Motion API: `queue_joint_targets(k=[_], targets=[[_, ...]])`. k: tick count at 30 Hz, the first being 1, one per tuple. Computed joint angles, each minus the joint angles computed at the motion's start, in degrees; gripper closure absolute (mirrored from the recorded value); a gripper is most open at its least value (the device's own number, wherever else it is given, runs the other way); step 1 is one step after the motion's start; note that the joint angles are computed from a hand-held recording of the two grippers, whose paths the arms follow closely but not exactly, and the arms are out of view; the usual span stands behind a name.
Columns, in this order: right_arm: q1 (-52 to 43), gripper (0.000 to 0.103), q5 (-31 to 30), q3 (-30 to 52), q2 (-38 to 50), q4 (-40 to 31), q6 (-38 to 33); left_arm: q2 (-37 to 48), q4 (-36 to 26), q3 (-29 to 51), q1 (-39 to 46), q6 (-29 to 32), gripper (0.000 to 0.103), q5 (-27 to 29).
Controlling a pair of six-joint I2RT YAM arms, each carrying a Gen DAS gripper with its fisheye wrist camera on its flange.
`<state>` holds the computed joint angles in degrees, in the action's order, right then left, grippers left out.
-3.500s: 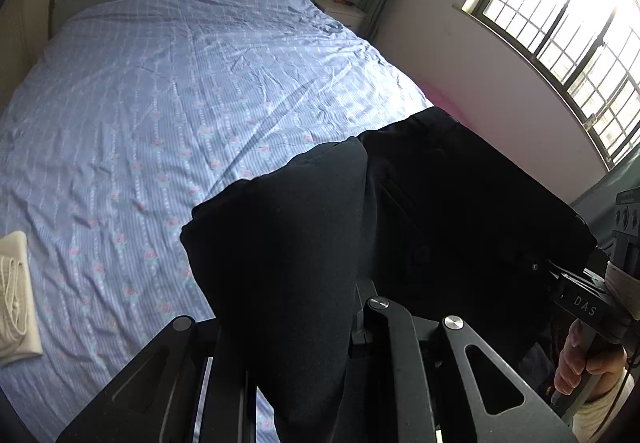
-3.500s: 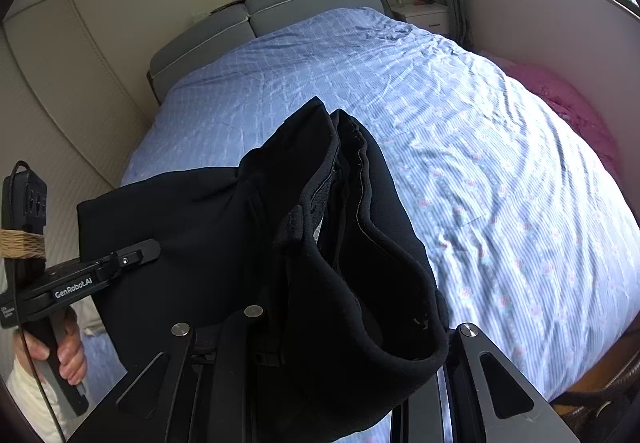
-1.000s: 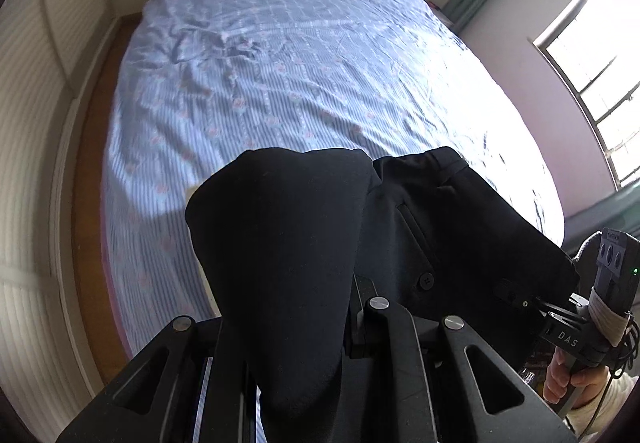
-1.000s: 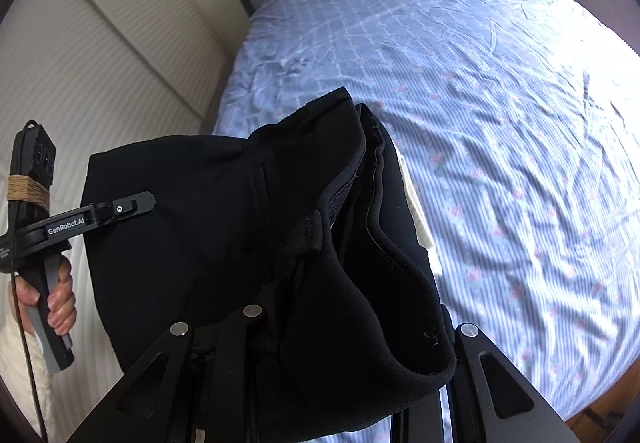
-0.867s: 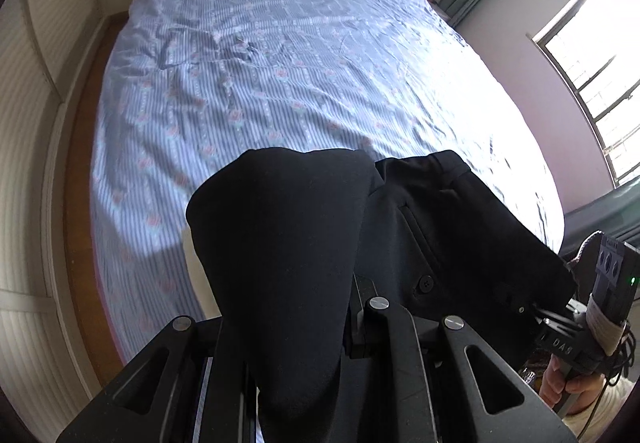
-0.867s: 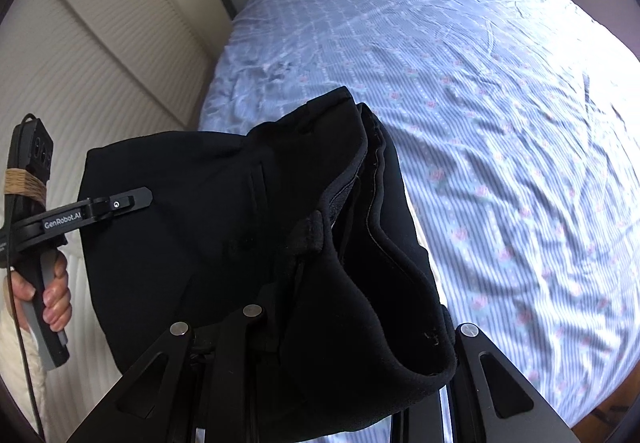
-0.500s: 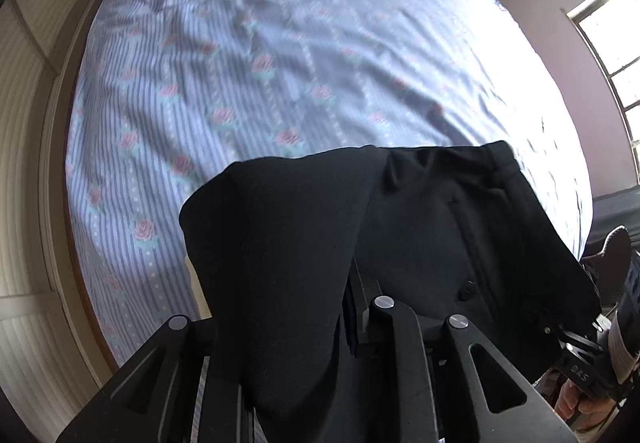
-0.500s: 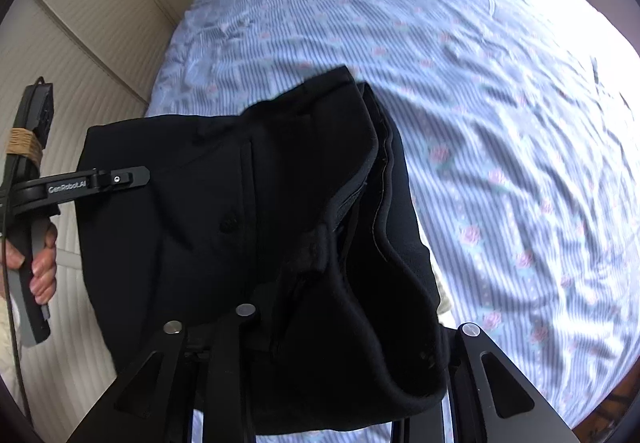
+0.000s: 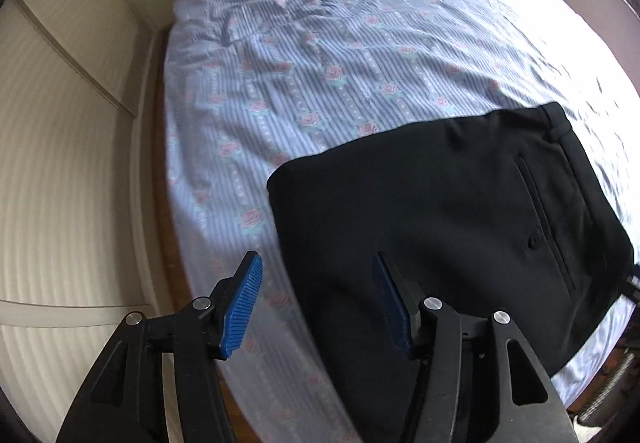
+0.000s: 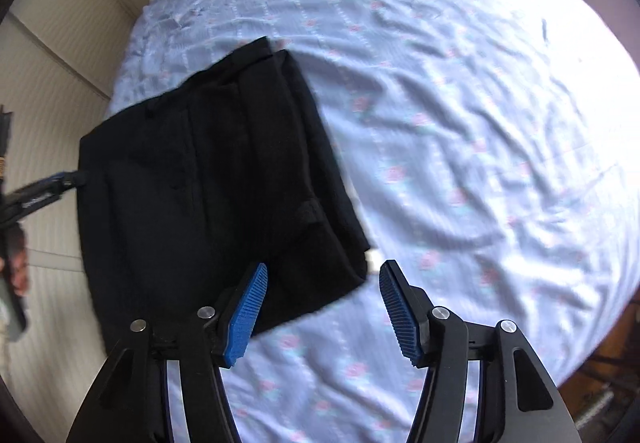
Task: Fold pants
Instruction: 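Lower the trousers bundle onto the cream garment and open both grippers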
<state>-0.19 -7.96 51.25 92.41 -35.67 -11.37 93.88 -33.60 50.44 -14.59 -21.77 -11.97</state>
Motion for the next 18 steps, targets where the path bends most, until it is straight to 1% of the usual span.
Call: queue_joint_targets(k=[1, 2, 4, 6, 7, 9, 10, 12, 14, 15, 17, 18], targets=[[-0.7, 0.044, 1.6, -0.7, -1.4, 0.3, -1.3, -1.8, -1.5, -0.5, -1.8, -1.2, 0.044, -1.1], [-2.0, 0.044, 1.7, -1.0, -2.4, 0.2, -2.6, -4.4, -2.7, -1.5, -3.9, -3.1, 0.043, -1.8], [-5.4, 0.043, -0.2, -0.3, -3.4, -2.0, -6.2, -8.3, -5.6, -2.4, -7.9, -7.9, 0.041, -2.3], [-9.5, 0.042, -2.5, 0.2, -5.2, -4.3, -10.5, -12.2, -10.5, -1.8, -14.1, -15.4, 0.039, -4.5], [-11.8, 0.042, -4.1, 0.7, -6.1, -5.7, -13.1, -12.6, -12.9, -0.4, -17.3, -19.1, 0.039, -5.9], [-16.5, 0.035, -7.7, 2.3, -7.8, -9.2, -19.0, -13.6, -17.7, 2.7, -24.2, -26.5, 0.033, -8.4], [-18.8, 0.033, -9.7, 3.5, -8.7, -11.0, -22.1, -13.4, -20.4, 5.3, -28.2, -30.4, 0.031, -10.1], [-23.2, 0.024, -12.9, 6.0, -10.2, -14.5, -27.6, -10.8, -27.2, 11.9, -36.1, -38.6, 0.027, -14.0], [-29.0, 0.023, -16.9, 10.9, -10.0, -20.4, -34.5, -5.7, -33.7, 20.3, -42.3, -45.8, 0.023, -17.6], [-30.7, 0.023, -18.4, 13.3, -9.3, -22.7, -36.7, -3.5, -36.6, 24.2, -44.8, -49.3, 0.022, -18.7], [-36.3, 0.021, -21.7, 20.1, -6.5, -29.5, -43.7, 2.8, -42.9, 34.8, -50.2, -57.4, 0.017, -20.9], [-38.7, 0.019, -23.0, 23.5, -4.7, -32.8, -47.1, 6.8, -46.5, 41.1, -52.6, -61.2, 0.016, -21.9]])
